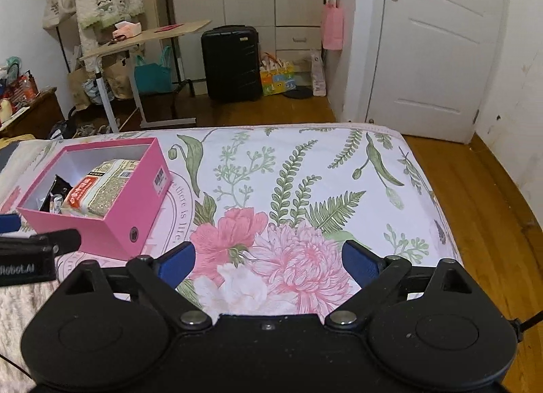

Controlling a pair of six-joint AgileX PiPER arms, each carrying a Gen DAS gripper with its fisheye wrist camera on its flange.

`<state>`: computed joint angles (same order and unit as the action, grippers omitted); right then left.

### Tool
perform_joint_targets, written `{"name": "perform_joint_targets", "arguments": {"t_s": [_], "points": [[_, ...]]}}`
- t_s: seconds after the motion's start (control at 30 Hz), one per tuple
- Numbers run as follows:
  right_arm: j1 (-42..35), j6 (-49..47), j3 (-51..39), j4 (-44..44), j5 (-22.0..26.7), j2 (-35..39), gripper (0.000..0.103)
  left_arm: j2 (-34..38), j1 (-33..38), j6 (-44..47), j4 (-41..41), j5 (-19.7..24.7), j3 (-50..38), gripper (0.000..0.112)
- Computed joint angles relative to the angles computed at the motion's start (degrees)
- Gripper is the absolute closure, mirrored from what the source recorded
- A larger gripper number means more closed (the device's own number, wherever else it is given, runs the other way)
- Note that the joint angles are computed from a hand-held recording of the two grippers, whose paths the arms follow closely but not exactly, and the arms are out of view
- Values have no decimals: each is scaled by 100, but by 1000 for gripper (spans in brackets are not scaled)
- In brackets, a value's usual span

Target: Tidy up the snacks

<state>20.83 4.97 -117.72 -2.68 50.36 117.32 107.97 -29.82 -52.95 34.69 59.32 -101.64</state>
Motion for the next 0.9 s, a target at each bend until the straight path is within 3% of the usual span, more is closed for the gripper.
{"name": "perform_joint_targets", "arguments": {"t_s": [0.33,0.9], "points": [[90,268,648,-148,-438,-407,8,-141,-132,-622,573,-245,373,17],[177,691,1133,-786,-929,-505,8,-101,-140,-1049,797,-590,772,17]]}}
